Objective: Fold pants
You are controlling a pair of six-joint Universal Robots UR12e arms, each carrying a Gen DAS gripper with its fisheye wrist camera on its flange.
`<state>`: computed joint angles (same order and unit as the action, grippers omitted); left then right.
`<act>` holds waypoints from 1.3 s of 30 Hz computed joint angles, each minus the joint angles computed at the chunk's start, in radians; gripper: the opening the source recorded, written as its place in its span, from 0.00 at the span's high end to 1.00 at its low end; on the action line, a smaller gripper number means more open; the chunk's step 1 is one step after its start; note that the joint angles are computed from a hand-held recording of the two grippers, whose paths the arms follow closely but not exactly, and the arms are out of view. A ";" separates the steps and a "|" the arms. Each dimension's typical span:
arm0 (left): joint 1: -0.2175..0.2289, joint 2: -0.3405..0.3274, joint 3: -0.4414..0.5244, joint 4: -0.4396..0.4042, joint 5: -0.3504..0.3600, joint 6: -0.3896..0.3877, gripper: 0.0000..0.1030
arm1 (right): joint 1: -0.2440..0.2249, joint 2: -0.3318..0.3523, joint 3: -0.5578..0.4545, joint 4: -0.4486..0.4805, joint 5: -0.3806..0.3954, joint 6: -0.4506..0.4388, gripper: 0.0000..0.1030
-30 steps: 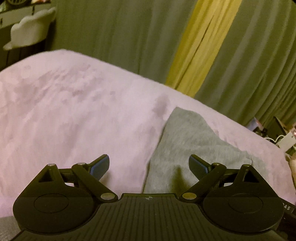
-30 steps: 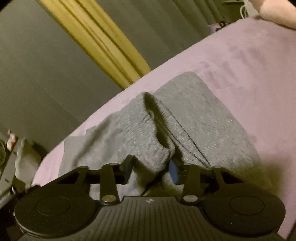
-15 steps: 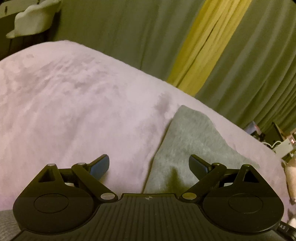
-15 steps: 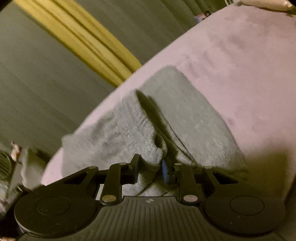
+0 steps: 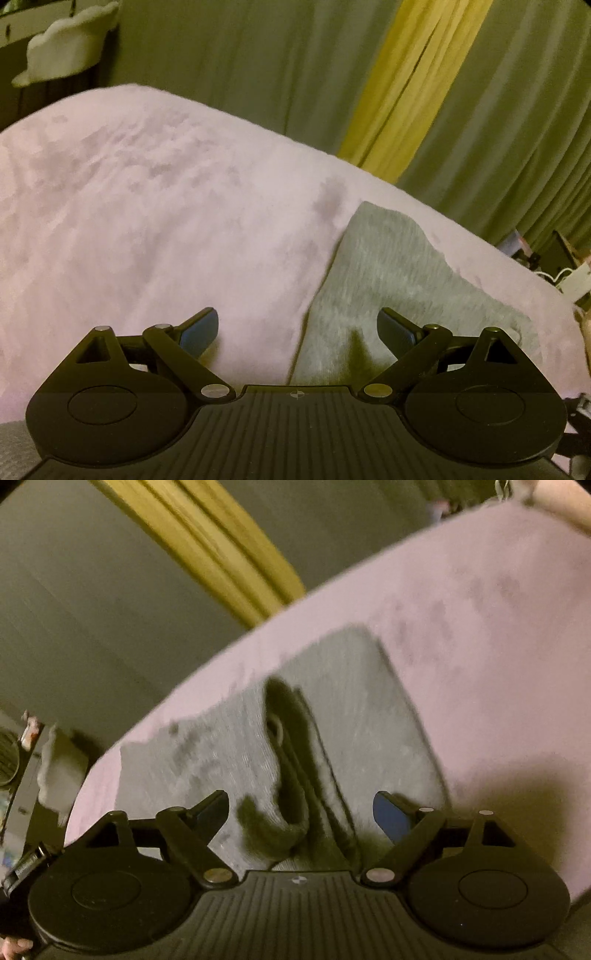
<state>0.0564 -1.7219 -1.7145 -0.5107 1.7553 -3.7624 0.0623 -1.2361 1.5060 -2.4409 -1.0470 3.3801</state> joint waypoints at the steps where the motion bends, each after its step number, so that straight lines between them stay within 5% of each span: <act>1: -0.001 0.000 0.000 -0.001 0.003 0.001 0.06 | -0.002 0.006 -0.005 0.029 0.021 -0.001 0.26; 6: -0.007 -0.010 0.019 -0.043 0.019 0.006 0.06 | -0.009 0.020 -0.006 0.042 0.082 -0.002 0.32; 8: -0.011 -0.015 0.026 -0.058 0.029 0.017 0.06 | -0.014 0.019 -0.008 0.050 0.105 -0.013 0.45; 11: -0.018 -0.018 0.029 -0.056 0.054 0.030 0.06 | -0.018 0.026 -0.029 0.061 0.138 -0.054 0.48; 13: -0.020 -0.018 0.027 -0.055 0.058 0.035 0.06 | -0.022 0.033 -0.040 0.094 0.150 -0.060 0.40; 17: -0.018 -0.018 0.030 -0.070 0.056 0.028 0.06 | -0.036 0.063 -0.062 0.133 0.236 -0.040 0.05; 20: -0.015 -0.020 0.035 -0.082 0.052 0.017 0.06 | -0.030 0.085 -0.076 0.118 0.276 -0.028 0.04; 21: -0.015 -0.020 0.037 -0.089 0.051 0.015 0.06 | -0.023 0.088 -0.078 0.101 0.261 -0.016 0.06; 22: -0.014 -0.021 0.039 -0.096 0.053 0.012 0.06 | -0.013 0.089 -0.078 0.073 0.238 -0.008 0.23; 23: -0.015 -0.021 0.040 -0.102 0.056 0.008 0.06 | 0.000 0.086 -0.081 0.061 0.185 -0.012 0.50; 26: -0.013 -0.019 0.038 -0.100 0.055 -0.001 0.06 | 0.021 0.079 -0.082 0.024 0.114 -0.004 0.60; 39: -0.009 -0.004 0.016 -0.061 0.053 -0.051 0.06 | 0.030 0.068 -0.113 -0.362 0.265 0.241 0.65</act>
<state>0.0470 -1.7254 -1.6987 -0.5719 1.8085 -3.8133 0.0920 -1.1677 1.3932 -2.8025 -0.7821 3.6210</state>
